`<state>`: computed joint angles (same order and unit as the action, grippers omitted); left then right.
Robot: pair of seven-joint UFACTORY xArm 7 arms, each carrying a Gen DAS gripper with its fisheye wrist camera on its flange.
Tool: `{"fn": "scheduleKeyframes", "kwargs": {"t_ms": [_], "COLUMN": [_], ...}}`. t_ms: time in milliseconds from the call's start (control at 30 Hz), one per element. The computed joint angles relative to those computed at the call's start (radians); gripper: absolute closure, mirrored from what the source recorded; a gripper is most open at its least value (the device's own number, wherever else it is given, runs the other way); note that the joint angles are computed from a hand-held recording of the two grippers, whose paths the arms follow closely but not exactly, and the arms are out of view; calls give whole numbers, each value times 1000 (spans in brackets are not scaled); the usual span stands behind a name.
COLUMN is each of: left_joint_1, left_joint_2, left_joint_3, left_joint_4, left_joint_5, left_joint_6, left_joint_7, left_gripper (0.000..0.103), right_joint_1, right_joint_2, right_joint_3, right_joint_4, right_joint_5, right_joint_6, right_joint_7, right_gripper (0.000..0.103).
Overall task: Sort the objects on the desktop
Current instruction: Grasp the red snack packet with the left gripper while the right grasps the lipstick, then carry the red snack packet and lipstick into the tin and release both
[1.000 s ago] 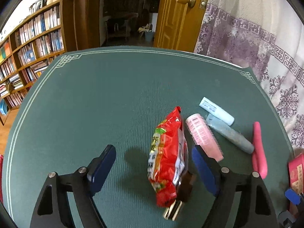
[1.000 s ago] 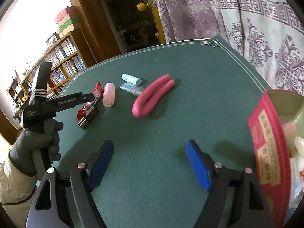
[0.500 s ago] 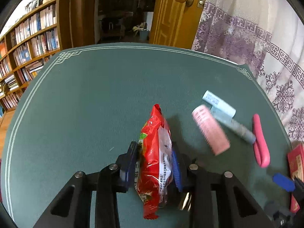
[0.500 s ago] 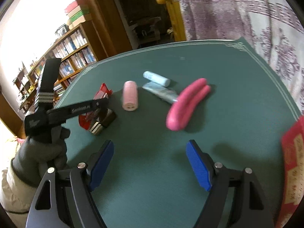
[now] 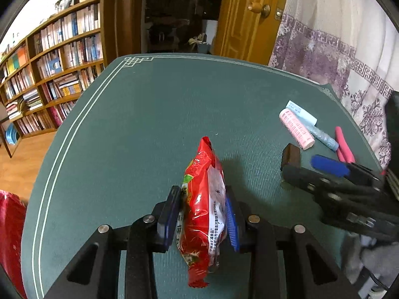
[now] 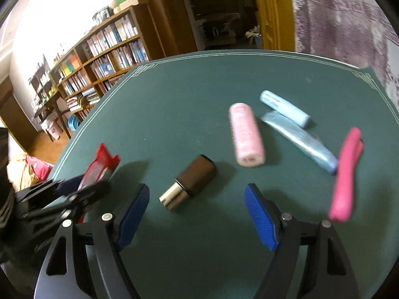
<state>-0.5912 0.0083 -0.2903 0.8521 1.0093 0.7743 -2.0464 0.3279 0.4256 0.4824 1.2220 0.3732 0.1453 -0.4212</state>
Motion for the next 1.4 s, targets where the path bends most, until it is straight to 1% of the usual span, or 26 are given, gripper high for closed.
{"fn": "scheduleKeyframes", "kwargs": {"t_ms": [67, 133, 200, 267, 300, 367, 400, 433, 467, 567, 667, 800, 967, 1167, 1200, 1267, 1300, 1400], "left_joint_1": [-4, -2, -1, -3, -8, -10, -13, -15, -17, -24, -33, -48, -69, -100, -105, -118, -125, -147], "left_joint_2": [-3, 7, 24, 40, 45, 47, 51, 55, 57, 65, 76, 95, 111, 134, 139, 150, 156, 174], "left_joint_3": [-4, -2, 4, 11, 12, 19, 20, 21, 23, 26, 27, 30, 34, 34, 34, 34, 35, 36], "left_joint_4": [-4, -1, 9, 20, 27, 30, 35, 40, 42, 53, 69, 95, 123, 168, 176, 196, 207, 241], "left_joint_5": [7, 15, 21, 24, 23, 28, 27, 25, 25, 26, 30, 28, 30, 29, 30, 31, 31, 30], "left_joint_6": [5, -8, -24, -35, -25, -38, -34, -31, -31, -28, -21, -6, 14, 43, 46, 57, 63, 81], "left_joint_7": [-16, -19, -19, -13, -8, -10, -8, -3, -1, 7, 14, 26, 30, 40, 41, 44, 45, 54], "left_gripper": [67, 67, 67, 67, 67, 67, 67, 67, 67, 67, 67, 67, 67, 67, 67, 67, 67, 67], "right_joint_1": [65, 100, 146, 172, 202, 228, 250, 260, 254, 210, 153, 47, -61, -274, -338, -416, -441, -566], "right_joint_2": [19, 32, 39, 42, 42, 45, 44, 43, 41, 34, 10, -35, -83, -146, -160, -179, -188, -217], "right_joint_3": [-63, -98, -151, -181, -217, -251, -277, -292, -290, -250, -201, -104, -3, 224, 289, 369, 396, 518], "right_joint_4": [31, 47, 60, 68, 71, 77, 78, 77, 71, 57, 12, -62, -136, -220, -239, -257, -262, -282], "right_joint_5": [-51, -92, -150, -196, -232, -283, -317, -343, -358, -364, -345, -279, -184, 28, 85, 173, 211, 373], "right_joint_6": [4, 8, 0, -1, -5, -5, -8, -12, -18, -21, -37, -59, -86, -116, -121, -121, -121, -110], "right_joint_7": [48, 85, 130, 168, 199, 241, 264, 282, 290, 291, 273, 214, 130, -52, -101, -174, -201, -326], "right_gripper": [22, 23, 26, 39, 41, 54, 58, 69, 81, 81, 81, 81, 81, 81, 81, 81, 81, 81]}}
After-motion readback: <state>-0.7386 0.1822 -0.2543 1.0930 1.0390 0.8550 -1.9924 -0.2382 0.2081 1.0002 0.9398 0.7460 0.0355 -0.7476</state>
